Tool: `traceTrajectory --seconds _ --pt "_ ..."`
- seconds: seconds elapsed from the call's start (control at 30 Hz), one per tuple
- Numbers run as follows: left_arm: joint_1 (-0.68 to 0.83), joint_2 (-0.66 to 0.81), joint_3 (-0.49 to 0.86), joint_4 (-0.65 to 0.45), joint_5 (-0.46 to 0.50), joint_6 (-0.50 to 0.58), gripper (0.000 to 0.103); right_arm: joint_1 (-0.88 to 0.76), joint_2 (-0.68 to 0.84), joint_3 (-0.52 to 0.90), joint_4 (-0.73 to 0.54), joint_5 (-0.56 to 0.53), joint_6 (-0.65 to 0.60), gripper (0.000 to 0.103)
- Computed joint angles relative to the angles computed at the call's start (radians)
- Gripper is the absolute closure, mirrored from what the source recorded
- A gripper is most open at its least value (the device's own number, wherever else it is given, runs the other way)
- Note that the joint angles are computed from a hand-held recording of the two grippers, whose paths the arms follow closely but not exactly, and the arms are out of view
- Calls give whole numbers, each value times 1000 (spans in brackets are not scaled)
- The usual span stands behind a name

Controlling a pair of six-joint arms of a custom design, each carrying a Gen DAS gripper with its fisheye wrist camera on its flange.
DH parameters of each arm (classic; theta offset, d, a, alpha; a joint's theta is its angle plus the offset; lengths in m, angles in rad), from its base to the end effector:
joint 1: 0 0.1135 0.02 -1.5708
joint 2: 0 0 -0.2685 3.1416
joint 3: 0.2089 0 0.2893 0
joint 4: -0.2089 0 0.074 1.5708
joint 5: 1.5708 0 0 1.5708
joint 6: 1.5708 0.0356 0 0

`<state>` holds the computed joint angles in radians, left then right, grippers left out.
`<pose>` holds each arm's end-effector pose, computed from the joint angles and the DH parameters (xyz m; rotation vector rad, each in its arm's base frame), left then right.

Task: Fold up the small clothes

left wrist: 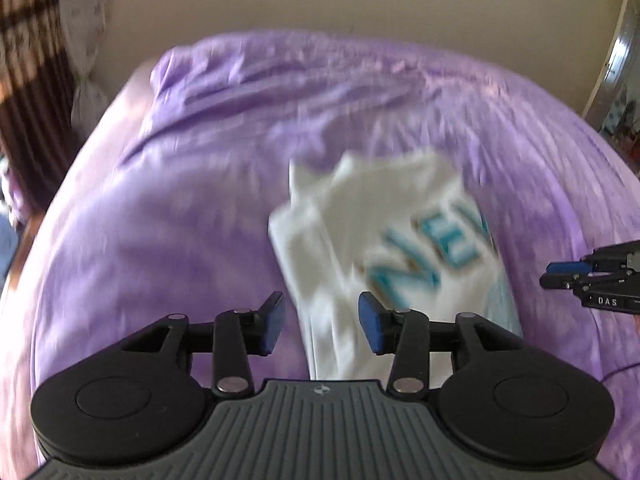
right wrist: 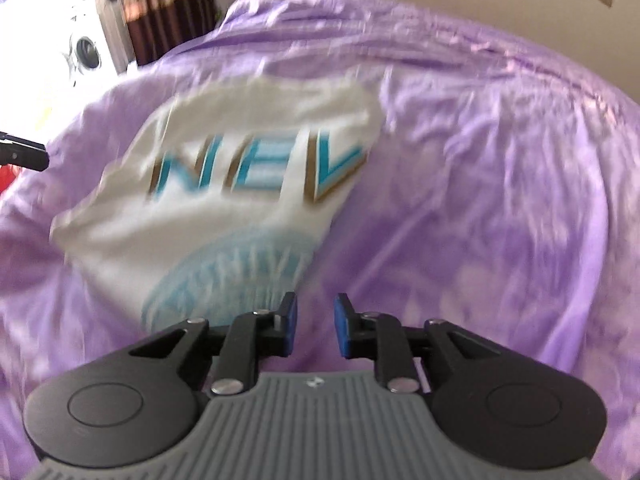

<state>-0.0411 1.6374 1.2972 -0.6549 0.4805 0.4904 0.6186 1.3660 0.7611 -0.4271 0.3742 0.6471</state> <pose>0.3812 -0.0321 0.2550 0.8144 2.3157 -0.4232 0.2416 0.1560 0.1728 0.1658 2.4910 0.0266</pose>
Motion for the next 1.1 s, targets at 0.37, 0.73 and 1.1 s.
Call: traceTrajectory --seconds 0.37,0.73,1.1 --pt "-121 419 290 243 36 -242 59 -228 340 255 387 -165 -228 86" --pt "-131 512 293 202 142 -59 91 -283 654 510 549 -241 -289 83" --pt "-130 423 203 237 159 -16 92 -276 795 660 412 -276 -271 102"
